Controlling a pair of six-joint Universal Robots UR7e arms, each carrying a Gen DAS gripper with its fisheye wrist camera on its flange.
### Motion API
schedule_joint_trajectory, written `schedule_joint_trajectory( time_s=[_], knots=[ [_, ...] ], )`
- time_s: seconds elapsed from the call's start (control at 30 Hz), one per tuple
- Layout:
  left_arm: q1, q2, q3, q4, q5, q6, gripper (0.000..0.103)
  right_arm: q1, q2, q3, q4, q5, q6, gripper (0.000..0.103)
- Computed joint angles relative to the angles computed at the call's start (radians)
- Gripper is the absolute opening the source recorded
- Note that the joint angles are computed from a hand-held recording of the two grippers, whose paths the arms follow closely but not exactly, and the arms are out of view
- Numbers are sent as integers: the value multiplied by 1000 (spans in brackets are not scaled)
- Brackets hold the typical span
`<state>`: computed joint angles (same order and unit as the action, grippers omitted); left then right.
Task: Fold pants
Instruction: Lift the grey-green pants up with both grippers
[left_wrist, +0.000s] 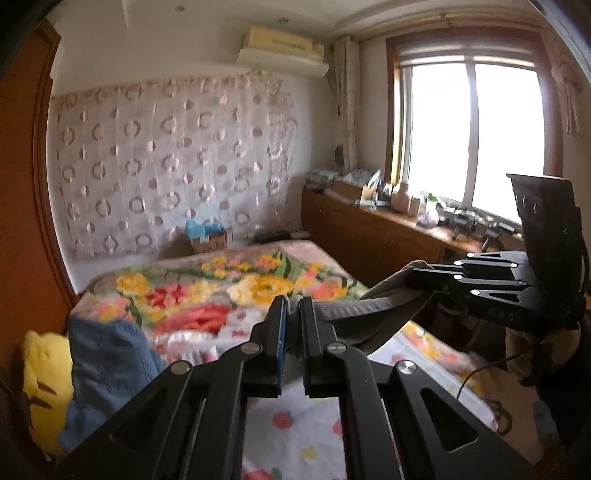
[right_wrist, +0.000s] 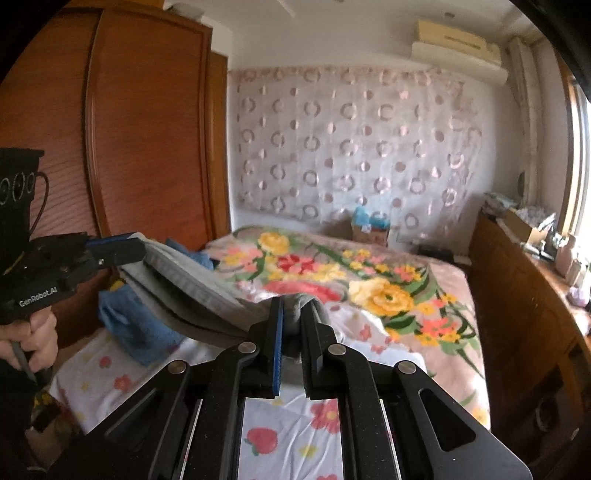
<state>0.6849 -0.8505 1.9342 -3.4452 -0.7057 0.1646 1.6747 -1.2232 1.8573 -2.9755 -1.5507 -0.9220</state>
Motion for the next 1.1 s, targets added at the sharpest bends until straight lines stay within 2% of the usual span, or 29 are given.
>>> schedule_joint_trajectory(
  time_s=[0.1,0.3,0.73,0.93,1.1],
  knots=[
    [18,-5,37,44,-15,-78,5,-18,25,11,15,-39,-20,5],
    [-15,-1,106,49,19,-149,5,-37,37,49,39,-101,-49,5],
    [-55,-30,203,88,42,-237,5,-49,-36,193,5,-127,-52,6],
    [-66,-7,245,116,10,-319,5,-99,-71,265,-2,-130,-36,6],
    [-92,2,289,138,19,-383,5,-152,-107,337,-17,-99,-33,6]
  ],
)
